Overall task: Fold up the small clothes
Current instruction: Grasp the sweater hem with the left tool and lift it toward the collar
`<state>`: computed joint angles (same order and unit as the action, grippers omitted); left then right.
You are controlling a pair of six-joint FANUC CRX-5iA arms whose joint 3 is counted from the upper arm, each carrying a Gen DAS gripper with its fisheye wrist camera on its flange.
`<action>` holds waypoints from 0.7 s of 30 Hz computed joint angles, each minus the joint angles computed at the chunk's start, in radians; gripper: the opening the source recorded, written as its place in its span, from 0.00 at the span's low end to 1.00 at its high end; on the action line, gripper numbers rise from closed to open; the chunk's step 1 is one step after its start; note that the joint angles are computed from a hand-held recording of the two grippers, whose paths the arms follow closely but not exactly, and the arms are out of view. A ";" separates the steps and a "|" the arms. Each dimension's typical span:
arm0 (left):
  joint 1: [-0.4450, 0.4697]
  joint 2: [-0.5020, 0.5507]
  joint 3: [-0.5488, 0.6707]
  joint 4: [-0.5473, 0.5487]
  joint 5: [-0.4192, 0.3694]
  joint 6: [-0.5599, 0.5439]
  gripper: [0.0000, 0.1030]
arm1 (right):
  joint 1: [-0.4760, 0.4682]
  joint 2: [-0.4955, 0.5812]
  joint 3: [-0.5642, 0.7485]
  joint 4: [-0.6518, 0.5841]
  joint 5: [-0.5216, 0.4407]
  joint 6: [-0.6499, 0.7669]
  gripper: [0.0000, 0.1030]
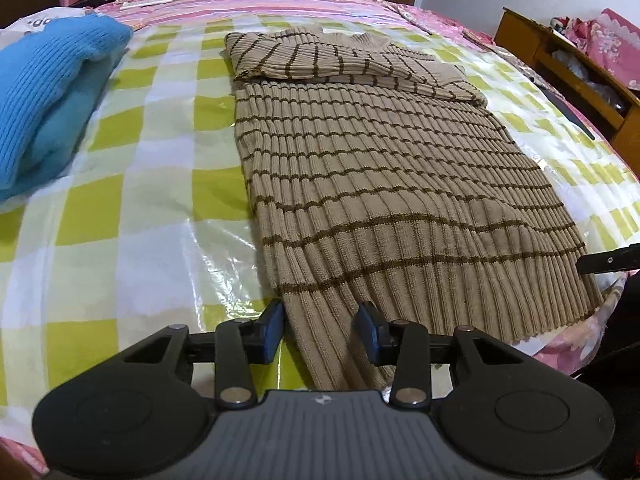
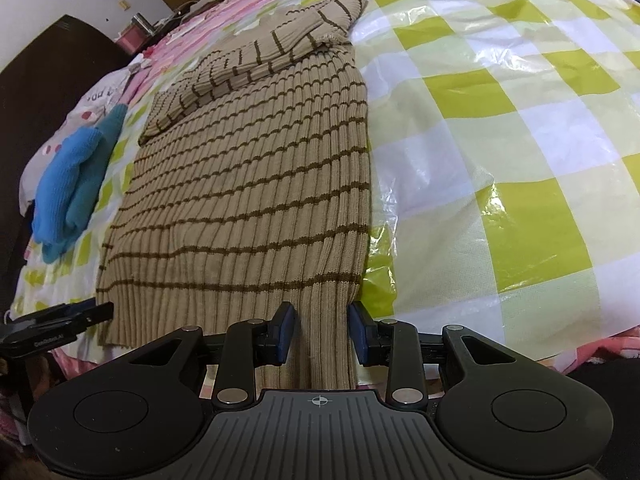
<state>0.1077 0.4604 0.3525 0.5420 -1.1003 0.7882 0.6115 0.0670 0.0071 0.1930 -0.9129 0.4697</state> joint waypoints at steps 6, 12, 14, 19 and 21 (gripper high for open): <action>0.005 0.015 0.017 0.012 -0.023 0.007 0.43 | -0.023 0.002 0.010 -0.049 0.011 0.014 0.31; 0.010 0.021 0.018 0.035 -0.036 0.011 0.43 | -0.040 -0.008 0.007 -0.092 0.028 0.040 0.31; 0.012 0.023 0.021 0.040 -0.041 0.009 0.43 | -0.050 -0.022 -0.014 -0.106 0.067 0.020 0.31; 0.013 0.029 0.025 0.046 -0.044 0.013 0.43 | -0.048 -0.009 -0.002 -0.101 0.053 0.037 0.30; 0.008 0.030 0.029 0.037 -0.040 0.011 0.43 | -0.042 0.006 0.016 -0.090 0.032 0.056 0.31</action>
<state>0.1156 0.4908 0.3813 0.5789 -1.1406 0.7997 0.5695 0.0733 0.0235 0.1035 -0.8807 0.5260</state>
